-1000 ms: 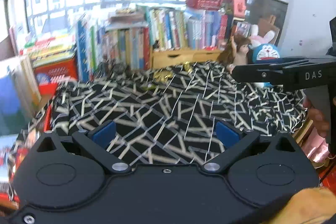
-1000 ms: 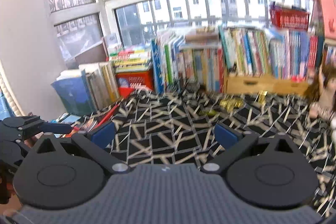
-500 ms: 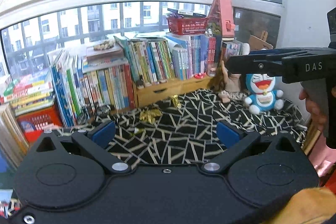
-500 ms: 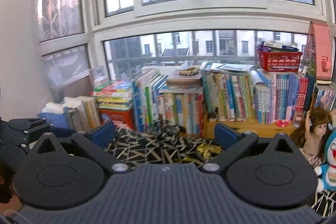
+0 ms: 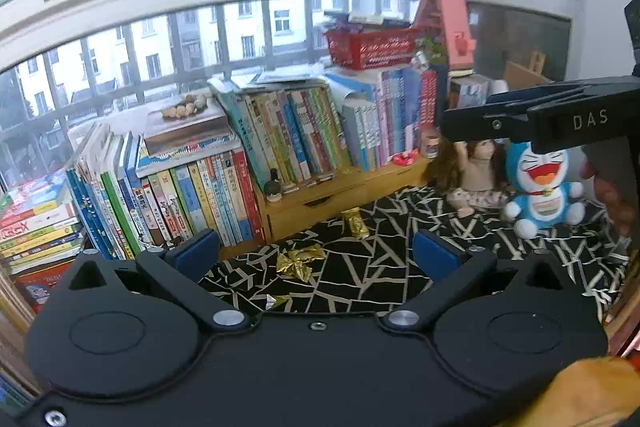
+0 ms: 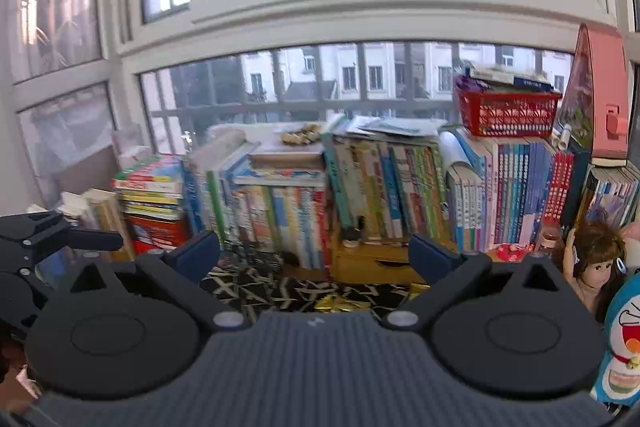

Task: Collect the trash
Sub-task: 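Swing both open tools over the bed cover toward the gold wrappers, then grasp a silver-gold wrapper with the left tool while the right tool grasps a gold candy packet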

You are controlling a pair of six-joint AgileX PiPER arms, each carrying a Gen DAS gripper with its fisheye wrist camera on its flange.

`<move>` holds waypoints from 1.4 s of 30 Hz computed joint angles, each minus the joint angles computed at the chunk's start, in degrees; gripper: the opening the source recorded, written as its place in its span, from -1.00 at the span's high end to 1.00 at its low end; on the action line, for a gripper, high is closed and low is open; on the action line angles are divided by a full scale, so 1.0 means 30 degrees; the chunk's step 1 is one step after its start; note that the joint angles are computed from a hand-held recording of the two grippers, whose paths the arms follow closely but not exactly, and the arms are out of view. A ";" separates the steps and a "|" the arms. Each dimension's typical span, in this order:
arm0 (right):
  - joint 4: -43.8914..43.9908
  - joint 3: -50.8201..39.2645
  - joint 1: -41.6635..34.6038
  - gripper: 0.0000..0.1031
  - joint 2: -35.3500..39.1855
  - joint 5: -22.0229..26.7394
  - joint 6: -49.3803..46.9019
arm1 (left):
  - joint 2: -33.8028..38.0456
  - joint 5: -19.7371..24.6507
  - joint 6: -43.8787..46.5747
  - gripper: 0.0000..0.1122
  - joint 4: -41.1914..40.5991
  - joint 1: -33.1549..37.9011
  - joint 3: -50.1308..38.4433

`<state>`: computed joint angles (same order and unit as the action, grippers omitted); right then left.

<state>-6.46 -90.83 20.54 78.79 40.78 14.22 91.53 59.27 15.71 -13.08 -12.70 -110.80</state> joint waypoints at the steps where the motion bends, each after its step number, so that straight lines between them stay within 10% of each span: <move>1: 0.0618 -0.0248 -0.0547 -1.00 0.0541 -0.0129 -0.0632 | 0.0803 0.0048 -0.0191 -0.83 0.0097 -0.0029 -0.0615; 11: 1.2067 -0.2543 -0.5148 -1.00 0.7758 -0.0504 -0.9761 | 0.8872 -0.0317 -0.0766 -0.83 -0.0509 0.0958 -0.4772; 17: 1.5974 -0.2100 -0.4668 -1.00 1.2213 -0.3950 -1.4592 | 1.2941 -0.2916 -0.2457 -0.81 0.0696 0.0841 -0.4079; 29: 1.1035 -0.7066 -0.2022 -0.33 1.9353 -0.6329 -1.3529 | 1.5863 -0.9147 -0.0586 -0.47 0.3257 -0.0096 -0.1896; 36: 0.7195 -0.9302 -0.1783 0.28 2.1114 -0.5792 -0.9045 | 1.7049 -0.8609 -0.1578 0.44 0.3168 -0.0088 -0.3691; 42: 1.0752 -0.6466 -0.2009 0.46 1.9633 -0.7733 -1.2582 | 1.7210 -0.8598 -0.3028 0.46 0.3542 -0.0062 -0.4163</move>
<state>25.80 -110.22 14.52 137.69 17.58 -23.52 143.16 33.47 6.63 -2.46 -12.89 -123.29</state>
